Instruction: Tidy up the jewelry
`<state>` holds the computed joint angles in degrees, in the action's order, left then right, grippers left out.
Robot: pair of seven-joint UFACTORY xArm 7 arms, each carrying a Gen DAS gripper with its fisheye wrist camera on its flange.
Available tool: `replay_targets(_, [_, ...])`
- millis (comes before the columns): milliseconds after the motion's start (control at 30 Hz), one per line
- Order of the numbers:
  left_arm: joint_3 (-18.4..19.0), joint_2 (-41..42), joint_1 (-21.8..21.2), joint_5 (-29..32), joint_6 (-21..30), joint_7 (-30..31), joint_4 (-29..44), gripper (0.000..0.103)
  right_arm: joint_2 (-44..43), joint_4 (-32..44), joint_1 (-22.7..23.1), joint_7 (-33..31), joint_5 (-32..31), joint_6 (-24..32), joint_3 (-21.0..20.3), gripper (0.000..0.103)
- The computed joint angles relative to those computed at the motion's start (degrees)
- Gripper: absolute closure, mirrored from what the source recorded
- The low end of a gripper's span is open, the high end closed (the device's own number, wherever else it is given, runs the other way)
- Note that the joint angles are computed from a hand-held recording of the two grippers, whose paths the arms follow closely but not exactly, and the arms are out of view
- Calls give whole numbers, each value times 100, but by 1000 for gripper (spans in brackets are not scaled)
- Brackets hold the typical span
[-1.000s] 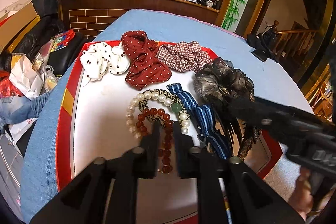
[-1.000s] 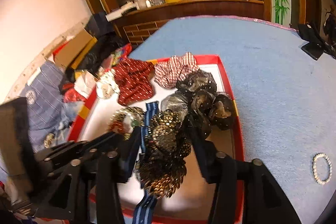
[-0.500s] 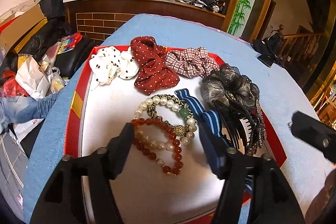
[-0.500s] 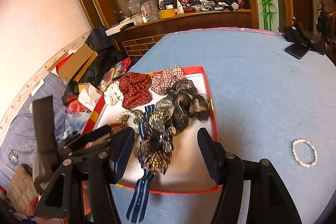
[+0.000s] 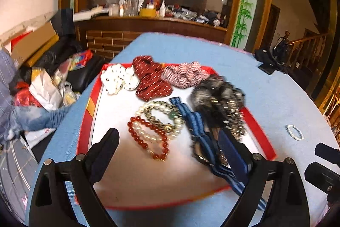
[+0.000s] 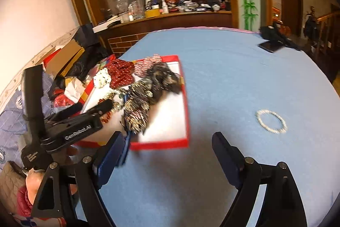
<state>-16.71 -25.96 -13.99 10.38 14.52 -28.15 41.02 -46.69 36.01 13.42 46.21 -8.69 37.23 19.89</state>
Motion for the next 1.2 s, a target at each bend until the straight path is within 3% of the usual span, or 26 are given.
replay_targets(300, [-583,-1499,19,155,184,-577,-659,4,-1662,-493,182,737,91,1228,509,13])
replay_targets(467, [-822,-2537,-197,184,857,-679,-942,0,-2595,-465,352,1237,50,2252,1107,13])
replay_targets(600, [-614,-3000,-846,-62,1439,-394,-993,0,-3077,-261,414,1413,-29,2824,1470,10])
replay_targets(667, [-714,-3191,-896,-136,1648,-420,-1007,0,-3248,-178,366,1425,-107,2912,1600,10])
replay_targets(867, [-1402,-3798,-390,188,2047,-941,-1081,0,-3325,-42,146,1192,-279,2908,1811,9])
replay_targets(1000, [-1152,-3764,-477,105,2070,-961,-1140,0,-3289,-4,97,1095,-250,2917,1831,9])
replay_targets(1200, [-1259,-3937,-289,260,2224,-1134,-1291,0,-3256,-4,60,1032,-202,2910,1852,8])
